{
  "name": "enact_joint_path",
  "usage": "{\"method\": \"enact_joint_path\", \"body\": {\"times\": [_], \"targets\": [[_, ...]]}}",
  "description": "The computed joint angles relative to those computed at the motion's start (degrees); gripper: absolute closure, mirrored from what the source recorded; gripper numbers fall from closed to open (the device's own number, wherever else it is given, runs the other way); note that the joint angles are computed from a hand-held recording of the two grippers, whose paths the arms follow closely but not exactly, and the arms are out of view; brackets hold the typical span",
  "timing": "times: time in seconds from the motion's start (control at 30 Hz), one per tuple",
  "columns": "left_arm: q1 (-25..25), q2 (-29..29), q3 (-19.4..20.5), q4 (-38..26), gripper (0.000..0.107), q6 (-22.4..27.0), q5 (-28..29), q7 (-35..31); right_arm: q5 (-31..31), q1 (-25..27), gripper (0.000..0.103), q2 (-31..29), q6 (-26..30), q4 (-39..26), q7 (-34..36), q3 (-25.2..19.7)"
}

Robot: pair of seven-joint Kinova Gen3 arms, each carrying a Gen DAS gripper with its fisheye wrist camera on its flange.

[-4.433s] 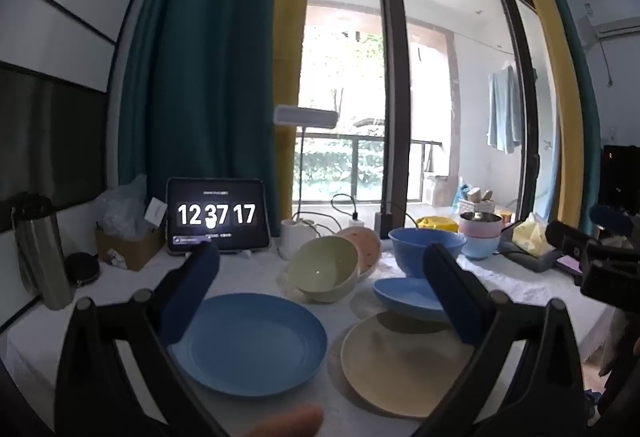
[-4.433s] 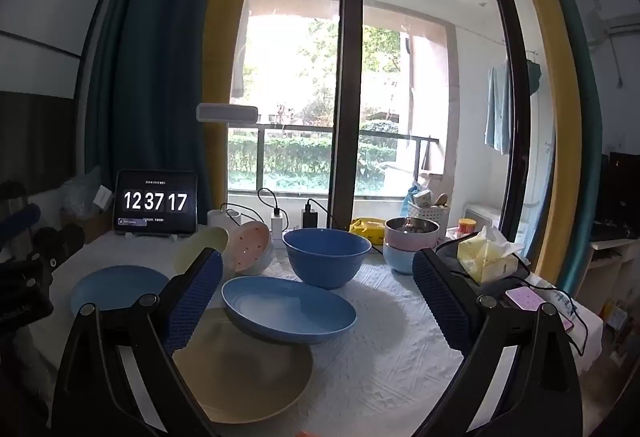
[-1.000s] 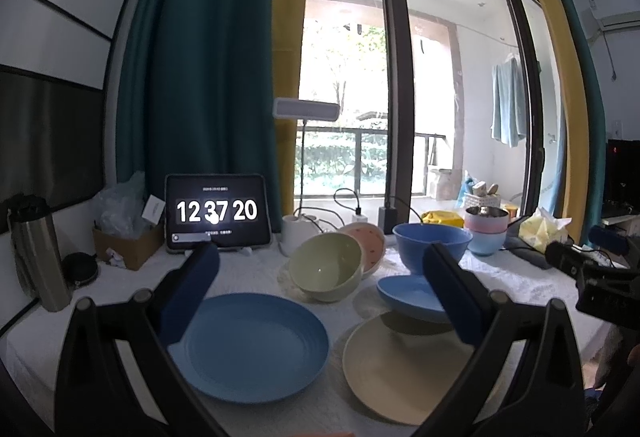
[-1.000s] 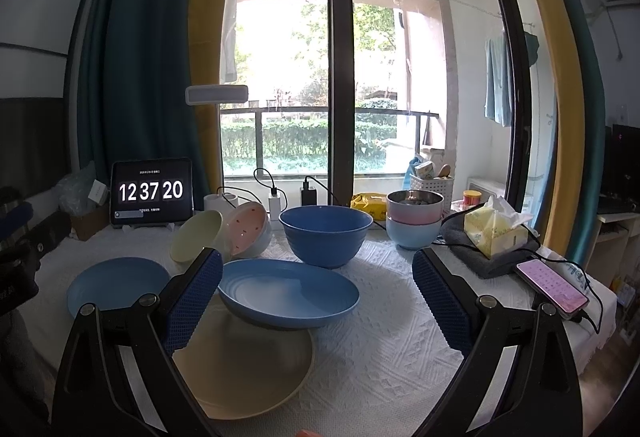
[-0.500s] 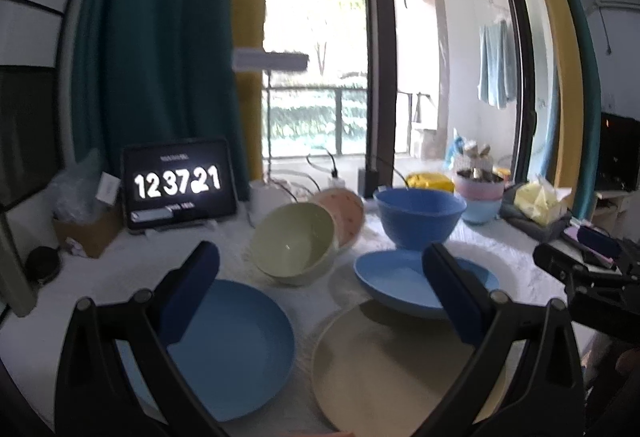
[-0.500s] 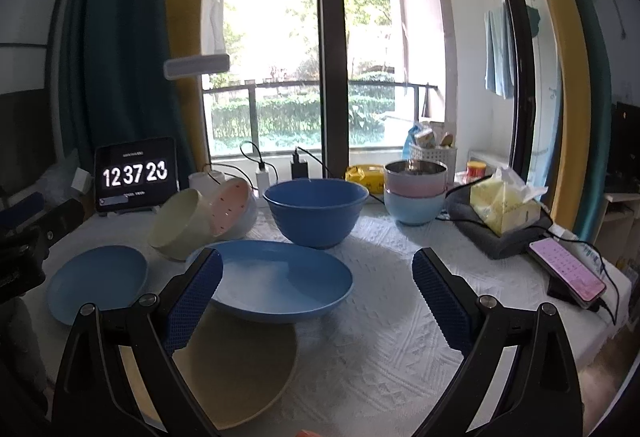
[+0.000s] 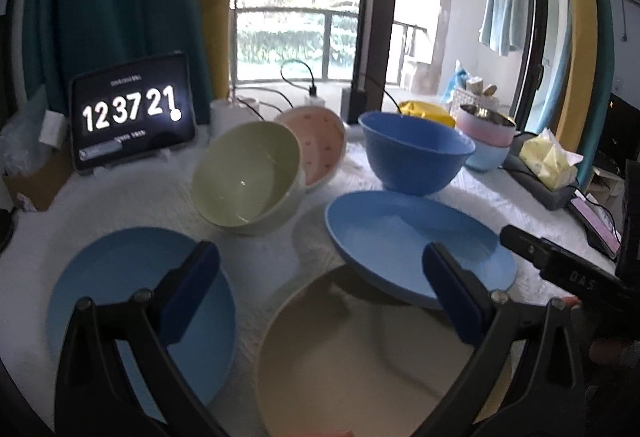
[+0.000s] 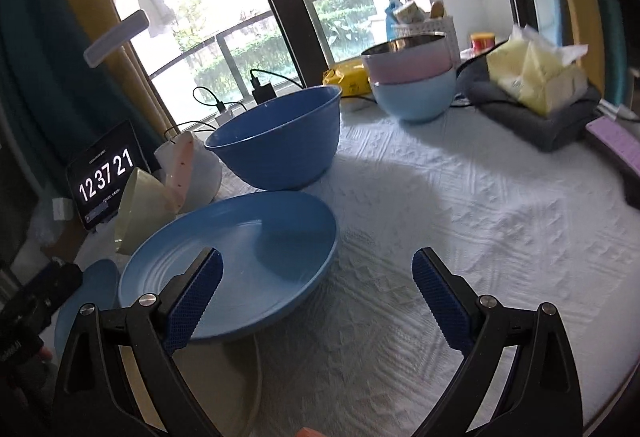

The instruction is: Organize plates and bowls

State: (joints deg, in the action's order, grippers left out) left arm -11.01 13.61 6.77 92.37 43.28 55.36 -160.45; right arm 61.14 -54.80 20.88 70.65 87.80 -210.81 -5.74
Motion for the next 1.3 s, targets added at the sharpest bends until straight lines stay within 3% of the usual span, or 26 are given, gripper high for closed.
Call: {"method": "enact_joint_path", "body": {"times": [0.17,0.3,0.43,0.6,0.8,1.07,1.13,1.3], "targets": [[2.5,1.8,0.1,-2.9,0.005,0.7,-6.0,6.8,-0.7,2.0,0.005,-0.6,-4.6,1.2,-0.1,0.1],[2.8,1.6,1.5,-1.9,0.005,-1.8,-6.3,5.6,-1.5,2.9,0.005,-1.1,-6.6,1.8,-0.2,0.1],[4.1,2.7,1.5,-3.7,0.006,-1.3,-9.7,9.7,-1.9,3.0,0.005,-0.8,-6.9,1.3,0.9,0.2],[4.6,4.5,1.9,-6.7,0.006,0.7,-13.1,14.0,-3.3,3.4,0.007,0.0,-7.4,-0.2,4.0,0.6],[4.3,7.4,2.6,-11.0,0.007,5.5,-16.9,19.3,-5.5,3.7,0.016,0.8,-7.9,-1.9,7.3,1.3],[3.9,9.4,3.5,-13.9,0.036,10.1,-18.2,21.4,-7.7,3.6,0.036,1.6,-8.4,-3.4,11.4,2.2],[4.0,9.9,3.5,-14.6,0.052,11.2,-18.6,21.7,-7.8,3.3,0.040,1.6,-8.3,-3.4,11.4,2.5],[4.2,9.9,3.4,-14.5,0.057,11.1,-19.0,22.4,-7.5,3.0,0.054,1.4,-8.3,-2.9,10.5,2.8]]}}
